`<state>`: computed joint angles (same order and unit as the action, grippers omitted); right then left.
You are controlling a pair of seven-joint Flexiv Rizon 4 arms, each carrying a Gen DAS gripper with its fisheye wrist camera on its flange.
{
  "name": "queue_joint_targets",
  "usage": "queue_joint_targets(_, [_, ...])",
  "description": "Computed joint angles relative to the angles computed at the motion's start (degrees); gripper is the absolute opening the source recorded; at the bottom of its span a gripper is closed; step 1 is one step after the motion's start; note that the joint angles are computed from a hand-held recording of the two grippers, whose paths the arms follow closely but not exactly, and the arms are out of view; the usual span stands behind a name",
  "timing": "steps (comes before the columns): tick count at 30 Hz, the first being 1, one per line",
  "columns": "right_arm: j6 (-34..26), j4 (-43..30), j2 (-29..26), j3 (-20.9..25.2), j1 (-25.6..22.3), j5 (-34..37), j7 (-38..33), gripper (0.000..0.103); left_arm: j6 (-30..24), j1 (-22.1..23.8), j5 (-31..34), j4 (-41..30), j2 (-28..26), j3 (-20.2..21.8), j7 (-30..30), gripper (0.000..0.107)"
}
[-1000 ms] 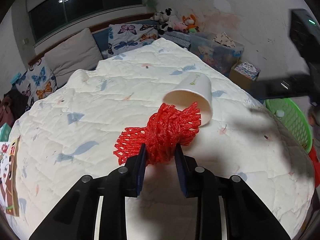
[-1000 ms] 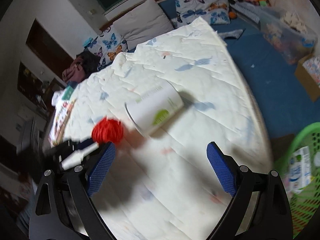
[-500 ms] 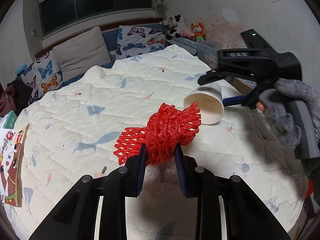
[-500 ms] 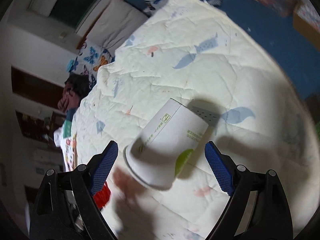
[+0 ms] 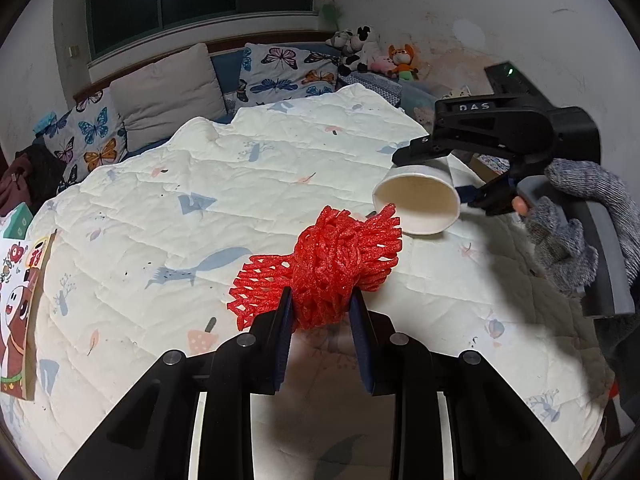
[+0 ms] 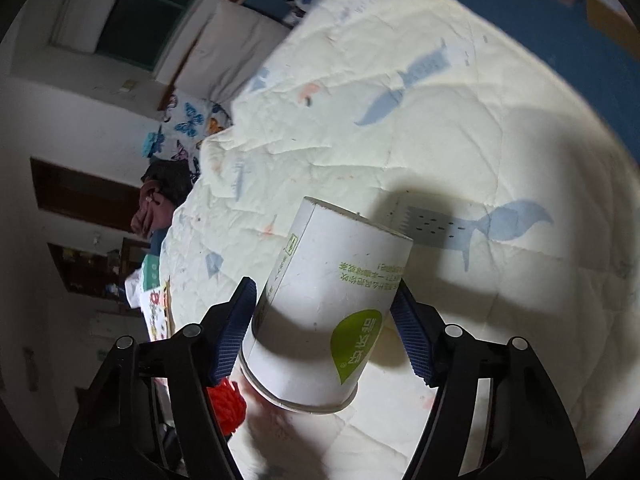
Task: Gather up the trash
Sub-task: 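Grasp the white paper cup with the right gripper while the left gripper holds the red net, then drop the paper cup into the wastebasket with the right gripper while the left gripper carries the net over it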
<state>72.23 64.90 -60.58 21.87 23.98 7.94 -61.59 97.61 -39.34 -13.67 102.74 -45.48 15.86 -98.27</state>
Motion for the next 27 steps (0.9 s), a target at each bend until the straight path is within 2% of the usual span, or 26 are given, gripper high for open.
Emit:
queue_joint_targets(2, [2.7,3.6,2.3,-2.2,1.1,-1.5,-0.8,0.067,-0.2,-0.3,0.1,-0.2,0.1,0.0,0.1,0.027])
queue_joint_targets(7, [10.3,13.0,7.4,-2.6,0.6,-3.7,-2.3,0.067,-0.4,-1.4,0.3,-0.6,0.5,-0.2,-0.4,0.027])
queue_joint_targets(16, [21.9,31.3,16.4,-8.8,2.1,-8.8,1.3,0.066,-1.2,-3.4,1.5,-2.6,0.3,-2.3,-0.8,0.027])
queue_joint_targets(19, [25.1,37.7,19.3,-12.1,3.3,-10.1,2.7,0.066,-1.5,-3.6,2.1,-3.9,-0.1,-3.5,-0.8,0.027])
queue_joint_targets(23, [28.9,46.2,23.2,-20.0,8.1,-10.9,4.9,0.066,-2.5,-3.8,2.9,-6.7,-1.2,-5.2,-0.5,0.027])
queue_joint_targets(27, [32.1,52.9,25.8,-25.9,11.3,-10.2,5.8,0.066,-4.2,-4.0,3.9,-10.2,-2.6,-6.7,-0.2,0.027])
